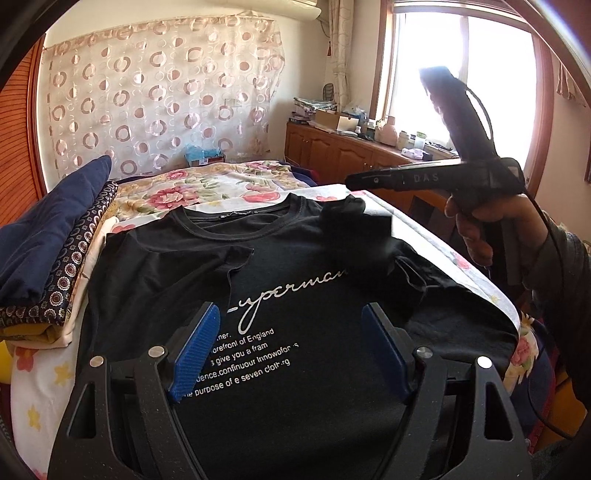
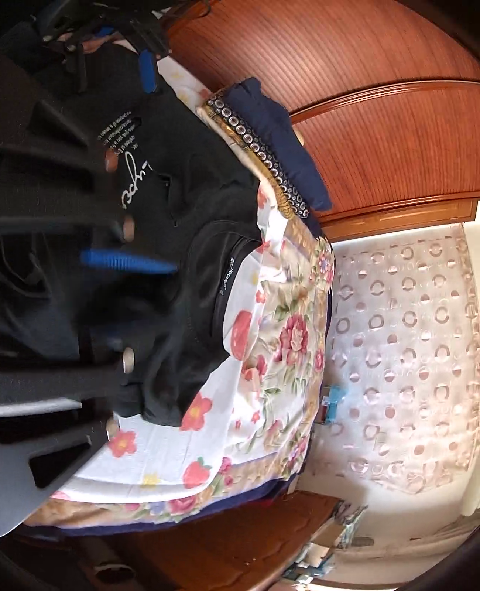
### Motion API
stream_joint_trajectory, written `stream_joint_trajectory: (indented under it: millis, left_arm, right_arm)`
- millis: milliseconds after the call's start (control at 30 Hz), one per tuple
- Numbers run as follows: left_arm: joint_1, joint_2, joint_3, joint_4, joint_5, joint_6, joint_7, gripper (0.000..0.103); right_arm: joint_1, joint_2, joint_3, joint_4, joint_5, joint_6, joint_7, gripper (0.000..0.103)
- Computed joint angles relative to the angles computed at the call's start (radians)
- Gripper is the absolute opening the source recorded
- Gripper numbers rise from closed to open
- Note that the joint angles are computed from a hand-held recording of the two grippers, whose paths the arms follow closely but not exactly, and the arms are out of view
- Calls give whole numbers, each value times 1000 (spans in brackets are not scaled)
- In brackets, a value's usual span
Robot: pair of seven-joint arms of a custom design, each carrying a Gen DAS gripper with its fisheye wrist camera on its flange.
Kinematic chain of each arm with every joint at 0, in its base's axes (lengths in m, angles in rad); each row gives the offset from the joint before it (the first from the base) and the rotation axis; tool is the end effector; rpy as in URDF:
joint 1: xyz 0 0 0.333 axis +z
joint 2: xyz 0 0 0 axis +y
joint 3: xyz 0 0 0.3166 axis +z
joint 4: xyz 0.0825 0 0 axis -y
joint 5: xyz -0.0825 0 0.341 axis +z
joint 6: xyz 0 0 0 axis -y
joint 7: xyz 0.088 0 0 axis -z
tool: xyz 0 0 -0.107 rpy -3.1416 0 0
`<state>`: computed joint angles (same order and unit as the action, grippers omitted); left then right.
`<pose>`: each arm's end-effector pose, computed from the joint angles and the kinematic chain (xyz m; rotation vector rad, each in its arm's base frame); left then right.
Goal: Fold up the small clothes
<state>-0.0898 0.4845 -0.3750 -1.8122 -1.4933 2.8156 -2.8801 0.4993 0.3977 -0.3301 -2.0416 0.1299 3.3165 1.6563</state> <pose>0.5943 -0.2137 0.3367 -0.9272 2.4222 -1.3298 0.6082 0.1134 0.3979 -1.6923 1.6429 -0.7696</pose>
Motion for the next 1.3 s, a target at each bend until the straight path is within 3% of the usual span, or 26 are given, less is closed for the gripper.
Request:
stream_joint_trajectory:
  millis: [33, 100, 200, 267, 400, 467, 533, 600, 633, 800, 933, 967, 1100, 1233, 1300]
  left_arm:
    - [3, -2, -1, -3, -6, -1, 6, 80]
    - [4, -2, 1, -3, -7, -5, 4, 80]
    - [6, -3, 4, -1, -16, -5, 10, 80]
    - [6, -3, 7, 2, -19, -3, 10, 80]
    - [8, 0, 10, 7, -22, 0, 10, 80]
    - [9, 1, 12, 8, -20, -1, 7, 80]
    - [9, 4, 14, 12, -13, 2, -1, 80]
    - [13, 5, 12, 13, -14, 3, -2, 80]
    - [14, 7, 12, 14, -15, 4, -2, 80]
    - [25, 9, 12, 20, -22, 5, -4, 80]
    - [32, 12, 16, 25, -28, 4, -4, 80]
    - [33, 12, 17, 26, -31, 4, -3, 80]
    - [38, 15, 21, 31, -38, 5, -5, 80]
    - [42, 19, 24, 36, -43, 5, -5, 80]
    - [41, 23, 26, 43, -37, 7, -9, 80]
  right_arm:
    - [56, 12, -62, -1, 11, -4, 2, 41]
    - [113, 21, -124, -16, 18, -13, 2, 41]
    - [262, 36, -262, -49, 53, -26, 26, 41]
    - [300, 29, -286, -68, 54, -37, 43, 41]
    - [322, 18, -277, -111, 45, -54, 73, 41]
    - [237, 4, -175, -126, 24, -42, 79, 41]
    - [202, -2, -131, -134, 9, -48, 84, 41]
    - [105, -12, -23, -136, -12, -43, 82, 41]
    - [77, -17, 6, -140, -20, -37, 81, 36]
    - [-224, -9, 344, -123, -83, 0, 55, 36]
    - [-294, -6, 425, -126, -115, 13, 47, 36]
    - [-284, -16, 413, -138, -114, 19, 48, 36]
    - [-102, -47, 215, -170, -48, 56, 34, 36]
    - [135, -48, -42, -180, 109, 80, -47, 36]
    - [170, -34, -92, -158, 158, 72, -78, 36]
